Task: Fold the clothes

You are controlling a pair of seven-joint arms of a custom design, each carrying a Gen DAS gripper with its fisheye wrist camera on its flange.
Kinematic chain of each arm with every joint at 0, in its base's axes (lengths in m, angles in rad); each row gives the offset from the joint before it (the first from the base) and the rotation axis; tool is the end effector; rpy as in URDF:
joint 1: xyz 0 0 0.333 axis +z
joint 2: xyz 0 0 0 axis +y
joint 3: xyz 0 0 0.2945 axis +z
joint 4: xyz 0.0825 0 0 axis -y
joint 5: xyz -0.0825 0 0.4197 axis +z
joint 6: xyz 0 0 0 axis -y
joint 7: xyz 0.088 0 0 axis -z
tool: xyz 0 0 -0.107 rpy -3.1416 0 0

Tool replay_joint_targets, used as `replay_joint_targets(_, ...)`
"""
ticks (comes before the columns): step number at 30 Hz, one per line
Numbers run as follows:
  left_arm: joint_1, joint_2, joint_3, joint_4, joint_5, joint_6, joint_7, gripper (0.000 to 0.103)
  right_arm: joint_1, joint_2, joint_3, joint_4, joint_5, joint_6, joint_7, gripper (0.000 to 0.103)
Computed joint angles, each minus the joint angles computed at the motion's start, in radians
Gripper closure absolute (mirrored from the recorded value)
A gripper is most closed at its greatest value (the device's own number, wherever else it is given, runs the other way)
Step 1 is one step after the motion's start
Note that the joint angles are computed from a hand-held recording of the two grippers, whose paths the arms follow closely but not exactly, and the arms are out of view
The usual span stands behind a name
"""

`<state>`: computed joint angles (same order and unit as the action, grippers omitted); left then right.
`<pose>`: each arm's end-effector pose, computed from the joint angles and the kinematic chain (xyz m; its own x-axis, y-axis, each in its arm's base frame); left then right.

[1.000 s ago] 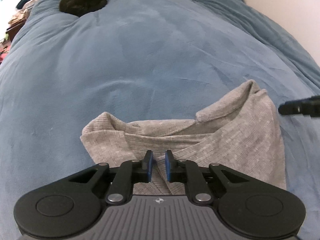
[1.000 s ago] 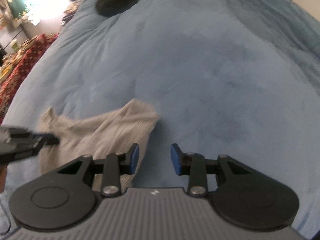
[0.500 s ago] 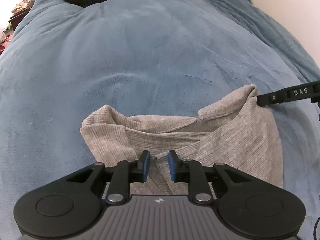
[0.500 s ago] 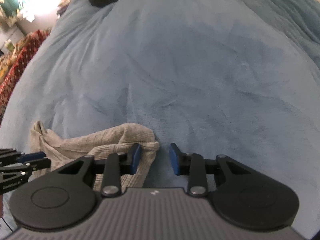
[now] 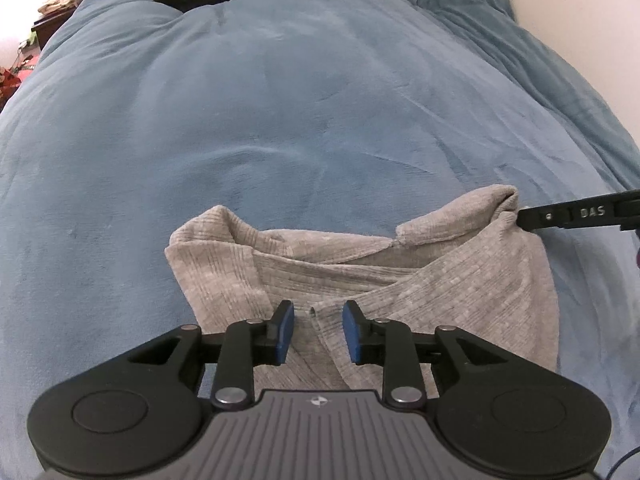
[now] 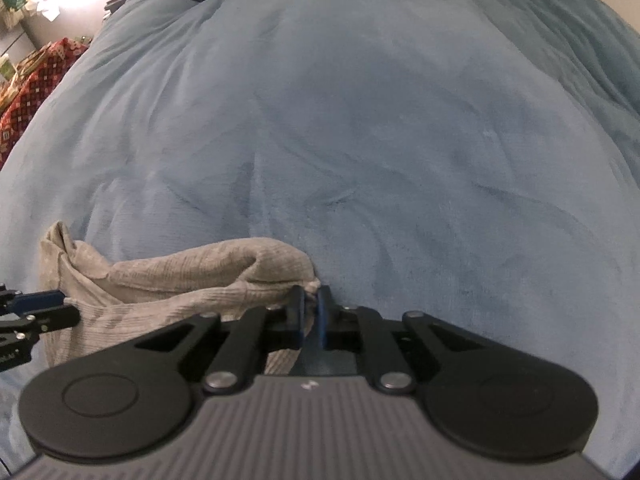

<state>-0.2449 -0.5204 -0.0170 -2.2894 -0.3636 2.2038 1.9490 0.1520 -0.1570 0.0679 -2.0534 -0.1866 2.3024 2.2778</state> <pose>0.4585 -0.1365 0.5699 -0.5014 -0.8474 0.1745 -0.7933 0.3698 -0.4836 0.5692 0.1248 0.5173 -0.3560 -0.9284 -0.1068 -0.8341 0.3672 -0.4116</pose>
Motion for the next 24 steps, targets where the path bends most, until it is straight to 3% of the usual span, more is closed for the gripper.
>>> replay_joint_targets(5,-0.01,0.022,0.013,0.007,-0.041,-0.001,0.019,0.076,-0.001,-0.007,0.0,-0.011,0.005,0.006,-0.006,0.097)
replay_joint_targets(6,-0.011,0.023,0.015,0.008,-0.05,-0.005,0.024,0.083,-0.001,-0.01,-0.001,-0.015,0.005,0.007,-0.009,0.097)
replay_joint_targets(7,-0.01,0.023,0.016,0.008,-0.059,-0.008,0.028,0.099,-0.002,-0.015,-0.001,-0.019,0.007,0.008,-0.011,0.097)
replay_joint_targets(8,-0.004,0.017,0.01,0.004,-0.055,-0.003,0.02,0.099,-0.003,-0.015,-0.002,-0.02,0.009,0.008,-0.013,0.097)
replay_joint_targets(11,0.026,-0.041,-0.027,-0.028,0.011,0.045,-0.04,0.1,-0.007,-0.016,0.002,-0.015,-0.003,-0.002,-0.004,0.097)
replay_joint_targets(15,0.027,-0.103,-0.019,-0.059,0.064,0.08,-0.099,0.1,-0.005,-0.011,0.009,-0.004,-0.029,-0.023,0.0,0.098)
replay_joint_targets(21,0.002,-0.027,-0.02,-0.058,0.122,0.068,-0.093,0.097,0.005,0.024,0.004,0.011,-0.046,-0.026,0.009,0.097)
replay_joint_targets(23,0.001,-0.005,-0.016,-0.037,0.117,0.052,-0.096,0.095,0.004,0.005,-0.002,-0.015,-0.032,0.004,0.024,0.093)
replay_joint_targets(24,-0.002,0.002,-0.006,-0.023,0.099,0.036,-0.094,0.093,0.002,-0.011,-0.004,-0.032,-0.028,0.02,0.036,0.086)
